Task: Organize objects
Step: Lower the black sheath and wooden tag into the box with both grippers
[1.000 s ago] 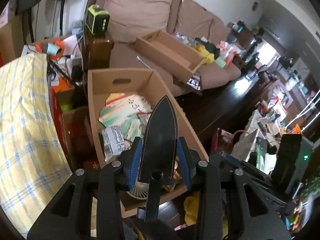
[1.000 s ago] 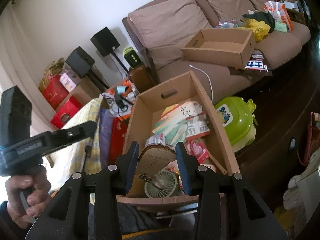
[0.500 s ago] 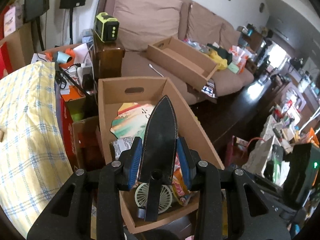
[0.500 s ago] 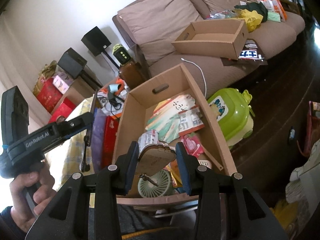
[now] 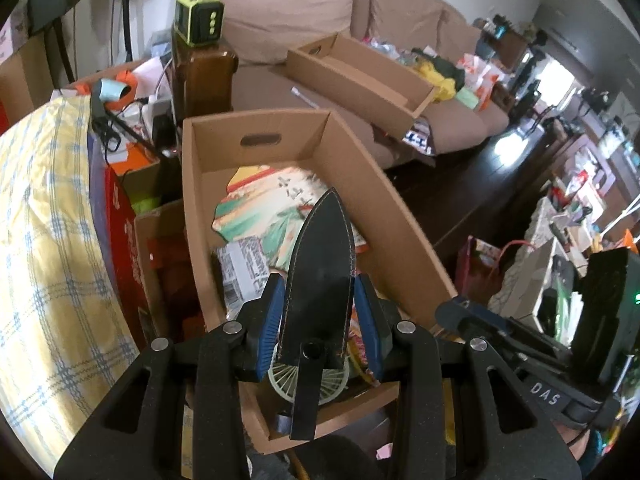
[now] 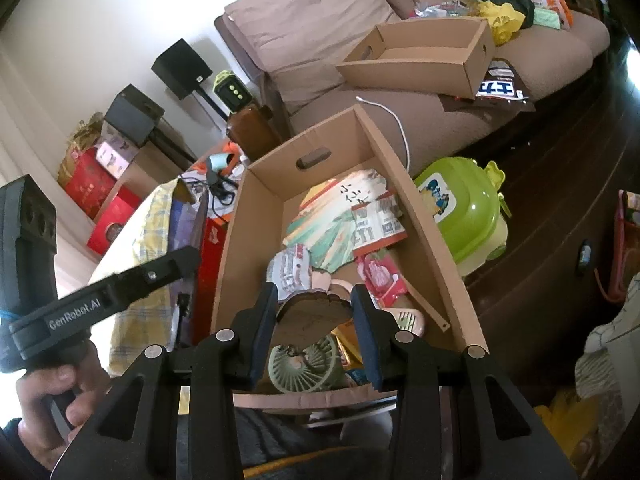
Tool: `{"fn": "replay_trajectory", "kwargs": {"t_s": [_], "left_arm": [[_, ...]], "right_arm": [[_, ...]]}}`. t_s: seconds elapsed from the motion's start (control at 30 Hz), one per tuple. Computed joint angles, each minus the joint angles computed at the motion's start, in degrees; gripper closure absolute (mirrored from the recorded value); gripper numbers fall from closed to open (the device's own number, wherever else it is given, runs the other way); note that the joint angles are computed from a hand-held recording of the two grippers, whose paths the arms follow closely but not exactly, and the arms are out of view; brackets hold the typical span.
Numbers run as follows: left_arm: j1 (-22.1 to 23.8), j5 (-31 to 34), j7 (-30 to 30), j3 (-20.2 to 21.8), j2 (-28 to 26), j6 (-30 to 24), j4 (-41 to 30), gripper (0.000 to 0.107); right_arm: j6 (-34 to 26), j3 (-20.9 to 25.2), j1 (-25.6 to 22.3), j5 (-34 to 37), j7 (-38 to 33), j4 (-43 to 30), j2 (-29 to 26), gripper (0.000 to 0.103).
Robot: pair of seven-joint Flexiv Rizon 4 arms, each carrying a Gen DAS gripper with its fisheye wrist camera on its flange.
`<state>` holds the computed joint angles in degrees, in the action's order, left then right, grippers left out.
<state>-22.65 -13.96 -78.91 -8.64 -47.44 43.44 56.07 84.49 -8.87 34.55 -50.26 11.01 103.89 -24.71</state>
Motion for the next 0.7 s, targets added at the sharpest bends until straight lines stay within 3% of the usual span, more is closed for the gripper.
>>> {"fn": "replay_trajectory", "kwargs": {"t_s": [0.1, 0.23, 0.7], "left_arm": [[-0.6, 1.5, -1.4, 1.4, -0.5, -1.4, -1.0, 0.073], [-1.8, 5.2, -1.8, 3.3, -0.4, 0.7, -0.3, 0.073], [-2.0, 7.0, -1.6, 3.2, -0.9, 0.8, -0.5, 0.073]], "right_arm": [[-0.8, 1.5, -0.9, 1.6, -1.8, -0.6, -0.5, 0.065], [-2.7, 3.4, -1.5, 4.2, -4.7, -1.4, -1.0, 0.066], [-5.9, 5.4, -1.3, 10.7, -10.7, -3.7, -2.4, 0.066]]}}
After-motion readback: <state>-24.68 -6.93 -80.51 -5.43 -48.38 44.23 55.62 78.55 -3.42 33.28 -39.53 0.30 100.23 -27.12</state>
